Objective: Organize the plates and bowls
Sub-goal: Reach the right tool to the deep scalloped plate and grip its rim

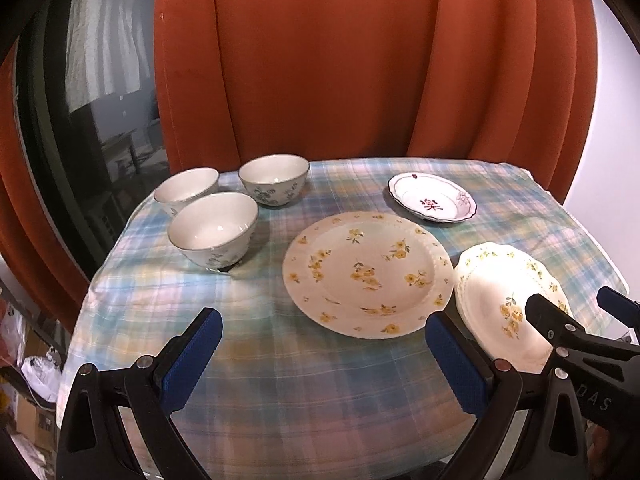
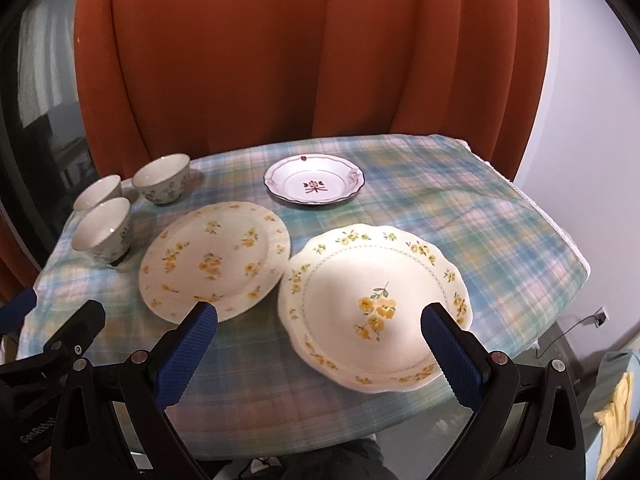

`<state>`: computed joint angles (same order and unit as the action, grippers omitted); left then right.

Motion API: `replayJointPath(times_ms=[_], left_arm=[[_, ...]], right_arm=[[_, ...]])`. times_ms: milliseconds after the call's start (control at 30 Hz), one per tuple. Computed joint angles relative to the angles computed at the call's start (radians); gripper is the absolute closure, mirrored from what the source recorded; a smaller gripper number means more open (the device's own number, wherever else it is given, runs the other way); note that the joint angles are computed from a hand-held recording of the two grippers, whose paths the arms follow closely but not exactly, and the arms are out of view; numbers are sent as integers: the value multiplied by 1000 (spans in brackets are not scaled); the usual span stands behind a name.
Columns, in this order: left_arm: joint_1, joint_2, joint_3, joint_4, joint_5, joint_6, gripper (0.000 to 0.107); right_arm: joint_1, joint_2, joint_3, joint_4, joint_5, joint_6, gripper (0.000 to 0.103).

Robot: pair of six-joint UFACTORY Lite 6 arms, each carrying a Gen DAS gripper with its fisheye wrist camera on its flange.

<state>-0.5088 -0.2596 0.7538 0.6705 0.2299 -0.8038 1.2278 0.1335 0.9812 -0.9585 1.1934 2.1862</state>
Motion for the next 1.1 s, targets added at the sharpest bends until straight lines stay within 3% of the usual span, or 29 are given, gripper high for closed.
replayJointPath(times_ms=[167,333,633,867,1100], left_arm=[[-140,112,69,178,85,-286,5],[-284,271,191,285,185,-549,5],[-416,604,511,200,330,-654,5],[-442,831,762,52,398,-570,9],[-438,1007,971,-98,469,-468,15]], right_arm=[[-85,-174,-204,-50,-116,-4,0],[-226,-347,-358,-93,-223,-140,0],[-674,-589,-575,-163,-574,-491,0],[-1031,-509,-588,-271,-926,-678,0],[-1205,-281,-496,-585,-1113,-514,0]])
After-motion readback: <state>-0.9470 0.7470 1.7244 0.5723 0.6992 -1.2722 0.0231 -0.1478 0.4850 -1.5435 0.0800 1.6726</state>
